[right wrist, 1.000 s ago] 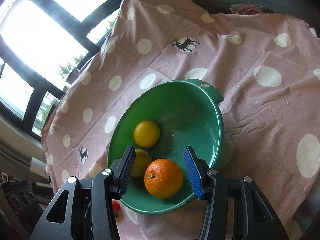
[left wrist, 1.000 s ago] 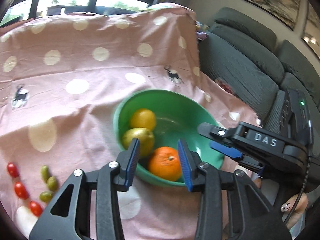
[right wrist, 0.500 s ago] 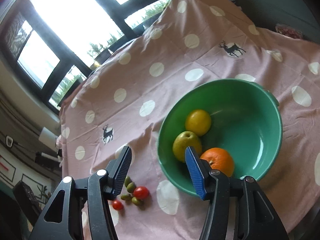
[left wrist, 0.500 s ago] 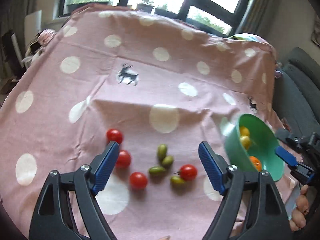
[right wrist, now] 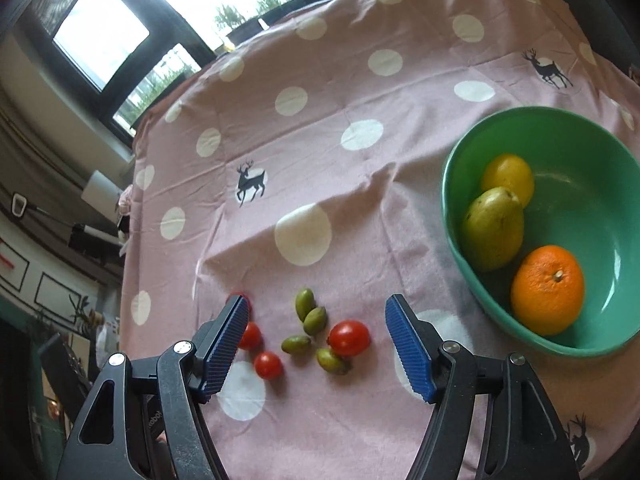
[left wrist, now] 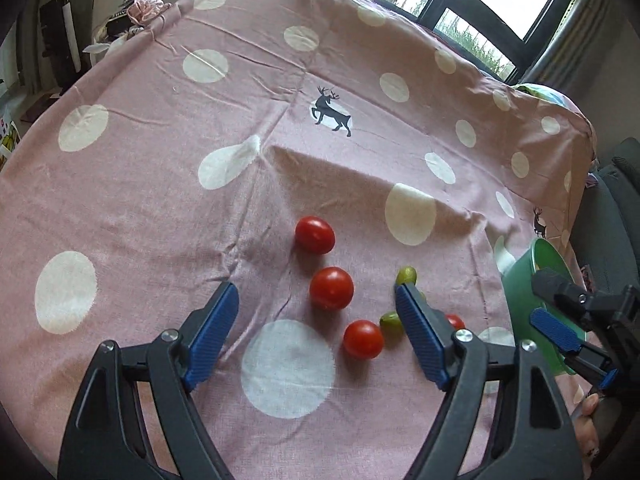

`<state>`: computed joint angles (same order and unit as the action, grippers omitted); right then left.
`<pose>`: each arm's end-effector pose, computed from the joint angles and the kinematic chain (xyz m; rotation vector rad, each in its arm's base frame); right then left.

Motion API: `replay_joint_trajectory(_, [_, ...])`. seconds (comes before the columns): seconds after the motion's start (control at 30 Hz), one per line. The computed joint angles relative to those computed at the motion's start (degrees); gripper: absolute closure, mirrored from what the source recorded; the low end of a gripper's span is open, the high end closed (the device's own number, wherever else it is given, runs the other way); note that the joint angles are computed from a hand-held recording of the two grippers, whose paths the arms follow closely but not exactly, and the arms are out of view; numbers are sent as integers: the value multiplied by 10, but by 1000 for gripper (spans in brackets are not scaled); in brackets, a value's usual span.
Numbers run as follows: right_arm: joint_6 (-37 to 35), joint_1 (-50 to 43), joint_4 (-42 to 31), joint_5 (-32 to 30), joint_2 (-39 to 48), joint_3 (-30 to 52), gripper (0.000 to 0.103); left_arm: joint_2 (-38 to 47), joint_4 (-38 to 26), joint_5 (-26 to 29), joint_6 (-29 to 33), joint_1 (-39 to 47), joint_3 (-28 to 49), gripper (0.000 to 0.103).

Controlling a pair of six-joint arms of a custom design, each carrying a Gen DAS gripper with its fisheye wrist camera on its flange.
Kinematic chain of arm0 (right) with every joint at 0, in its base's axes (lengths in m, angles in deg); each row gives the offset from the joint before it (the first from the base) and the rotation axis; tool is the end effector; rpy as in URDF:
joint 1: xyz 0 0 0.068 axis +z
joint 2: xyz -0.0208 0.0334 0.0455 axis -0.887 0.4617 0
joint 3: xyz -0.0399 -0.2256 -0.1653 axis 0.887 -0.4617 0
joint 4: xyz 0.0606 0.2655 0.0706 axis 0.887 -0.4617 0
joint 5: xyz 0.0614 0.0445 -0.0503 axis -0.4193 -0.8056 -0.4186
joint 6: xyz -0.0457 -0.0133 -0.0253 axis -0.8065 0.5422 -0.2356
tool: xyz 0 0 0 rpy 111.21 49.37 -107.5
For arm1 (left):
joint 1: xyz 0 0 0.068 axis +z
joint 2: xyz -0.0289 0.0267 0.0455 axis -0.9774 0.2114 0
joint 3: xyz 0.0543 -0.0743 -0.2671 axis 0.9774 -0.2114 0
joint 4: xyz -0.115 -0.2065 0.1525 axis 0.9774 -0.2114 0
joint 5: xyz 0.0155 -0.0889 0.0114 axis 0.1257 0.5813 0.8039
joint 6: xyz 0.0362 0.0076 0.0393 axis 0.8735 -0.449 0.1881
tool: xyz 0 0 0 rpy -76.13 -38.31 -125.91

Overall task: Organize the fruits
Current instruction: 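Move the right tool back to the red cherry tomatoes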

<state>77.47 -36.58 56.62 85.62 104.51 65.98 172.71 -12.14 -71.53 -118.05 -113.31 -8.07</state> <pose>0.2179 0.0986 0.1776 0.6236 2.3352 0.4179 0.2784 -0.1988 0.1474 0.0744 2.5037 -0.5161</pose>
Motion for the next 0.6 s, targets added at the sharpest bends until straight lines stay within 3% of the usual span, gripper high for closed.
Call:
replay_joint_trajectory(0.27, [14,-26,25,-52,88,14,32,52,-51,10,-33,8,60,41])
replay_joint_trajectory(0.47, [12,-28,24,-60,133,28,55,80,-77,-3,-40,9,87,53])
replay_joint_trajectory(0.6, [29,-18,18,-49,158,39,57,98,-79,8,-38,9,100,56])
